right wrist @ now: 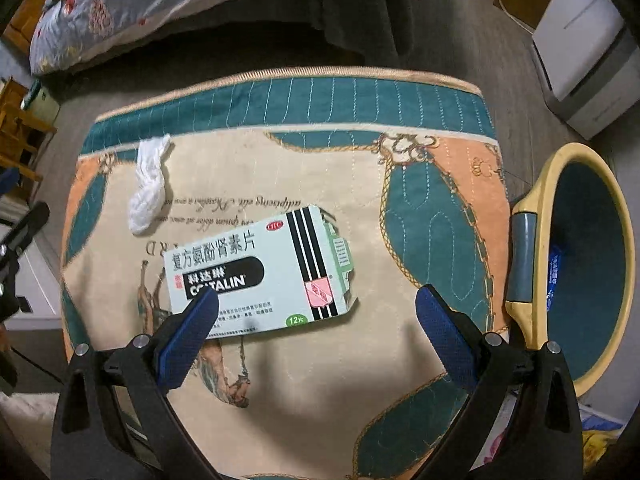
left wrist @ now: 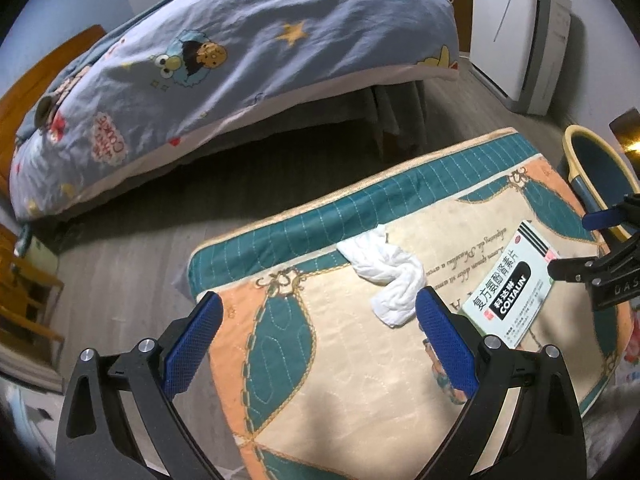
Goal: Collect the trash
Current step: 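Return both tools from the bin to the cushion, then grasp the white COLTALIN medicine box with the right tool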
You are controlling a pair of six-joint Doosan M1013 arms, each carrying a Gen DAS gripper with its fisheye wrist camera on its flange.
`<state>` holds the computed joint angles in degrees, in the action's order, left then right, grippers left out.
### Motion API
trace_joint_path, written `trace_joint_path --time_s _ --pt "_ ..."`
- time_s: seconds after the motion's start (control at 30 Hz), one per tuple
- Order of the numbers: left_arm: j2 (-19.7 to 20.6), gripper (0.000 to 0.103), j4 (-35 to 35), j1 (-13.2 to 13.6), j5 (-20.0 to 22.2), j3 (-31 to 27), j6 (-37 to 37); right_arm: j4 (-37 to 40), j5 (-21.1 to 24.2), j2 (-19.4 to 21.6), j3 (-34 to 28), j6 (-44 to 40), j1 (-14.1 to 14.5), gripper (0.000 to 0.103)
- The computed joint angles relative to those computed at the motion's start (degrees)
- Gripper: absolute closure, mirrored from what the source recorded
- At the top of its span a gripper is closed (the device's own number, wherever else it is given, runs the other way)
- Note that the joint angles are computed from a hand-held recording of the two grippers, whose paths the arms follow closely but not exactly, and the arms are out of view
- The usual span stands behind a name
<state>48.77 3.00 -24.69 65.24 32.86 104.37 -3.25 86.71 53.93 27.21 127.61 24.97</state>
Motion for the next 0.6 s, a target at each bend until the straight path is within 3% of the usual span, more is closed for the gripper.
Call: trace_joint_path --time_s 0.17,0.3,0.6 --pt "0.96 0.007 -0.30 0.03 1.00 -1.67 -0.30 4.10 3.85 1.11 -1.59 -3.76 -0.40 0.006" --pt "1.84 0.007 -0.02 -0.06 1.68 -3.11 -0.11 0.86 11.22 4.23 -6.49 -9.00 0.40 0.006" --pt "3.92 0.007 -0.90 0.04 3.94 -6.74 -0.61 -0.62 14.75 7.29 -10.85 -9.76 0.37 0.006"
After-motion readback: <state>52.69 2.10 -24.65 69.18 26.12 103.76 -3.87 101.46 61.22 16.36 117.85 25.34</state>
